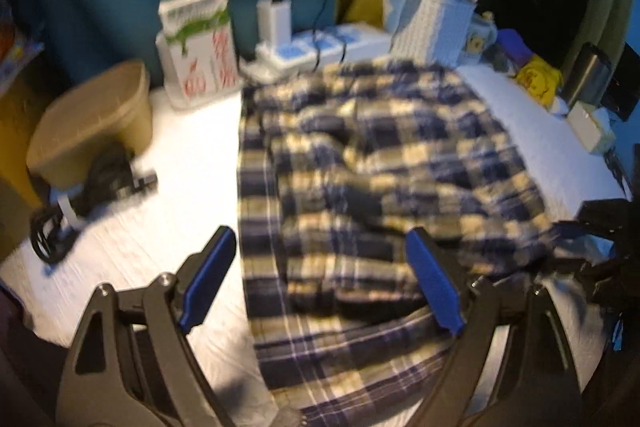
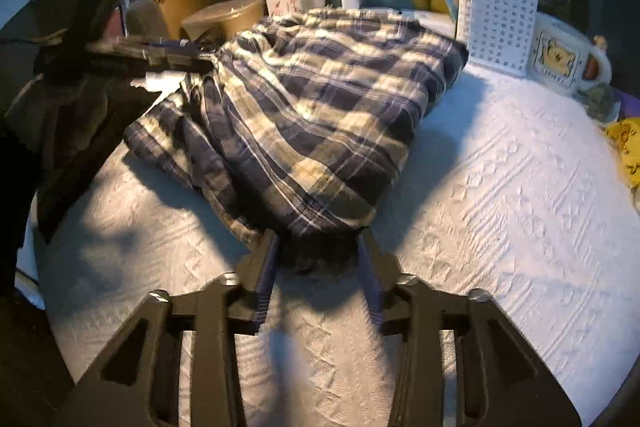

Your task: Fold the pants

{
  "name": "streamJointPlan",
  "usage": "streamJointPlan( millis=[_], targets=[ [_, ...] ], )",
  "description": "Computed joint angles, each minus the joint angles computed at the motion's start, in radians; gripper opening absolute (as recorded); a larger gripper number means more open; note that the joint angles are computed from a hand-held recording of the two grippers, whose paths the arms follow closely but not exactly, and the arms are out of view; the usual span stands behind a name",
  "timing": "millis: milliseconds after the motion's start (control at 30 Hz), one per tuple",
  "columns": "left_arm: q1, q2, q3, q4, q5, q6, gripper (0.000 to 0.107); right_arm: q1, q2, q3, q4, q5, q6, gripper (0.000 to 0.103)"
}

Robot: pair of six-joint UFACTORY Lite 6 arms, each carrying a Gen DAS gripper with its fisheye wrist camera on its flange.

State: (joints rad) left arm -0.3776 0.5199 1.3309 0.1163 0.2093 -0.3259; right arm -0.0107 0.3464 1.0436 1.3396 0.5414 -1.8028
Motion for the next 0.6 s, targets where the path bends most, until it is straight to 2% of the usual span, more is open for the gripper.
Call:
streamJointPlan(
  millis=[33, 100, 233, 367, 467, 533, 600],
  targets=[
    [0.002, 0.004, -0.011, 0.039, -0.002, -0.048, 0.088, 0.011, -0.003, -0.005, 0.003, -0.019, 0.004, 0.009],
    [0.007, 0.009, -0.038, 0.179, 0.000, -0.193, 0.088, 0.036, -0.024, -0.033, 0.019, -0.078, -0.021, 0.008],
    [0.027, 0.019, -0.073, 0.173, -0.024, -0.186, 0.088, 0.084, -0.106, -0.122, 0.046, -0.192, -0.085, 0.008],
    [0.016, 0.011, -0.090, 0.302, -0.025, -0.315, 0.088, 0.149, -0.202, -0.244, 0.188, -0.311, -0.263, 0.008],
    [0.022, -0.006, -0.108, 0.320, -0.028, -0.334, 0.088, 0.118, -0.250, -0.296, 0.112, -0.269, -0.206, 0.008],
    [0.036, -0.010, -0.108, 0.227, -0.031, -0.235, 0.088, 0.082, -0.273, -0.310, 0.017, -0.209, -0.128, 0.008],
    [0.049, -0.040, -0.127, 0.104, -0.045, -0.102, 0.088, 0.008, -0.280, -0.302, -0.064, -0.095, -0.063, 0.008]
  ],
)
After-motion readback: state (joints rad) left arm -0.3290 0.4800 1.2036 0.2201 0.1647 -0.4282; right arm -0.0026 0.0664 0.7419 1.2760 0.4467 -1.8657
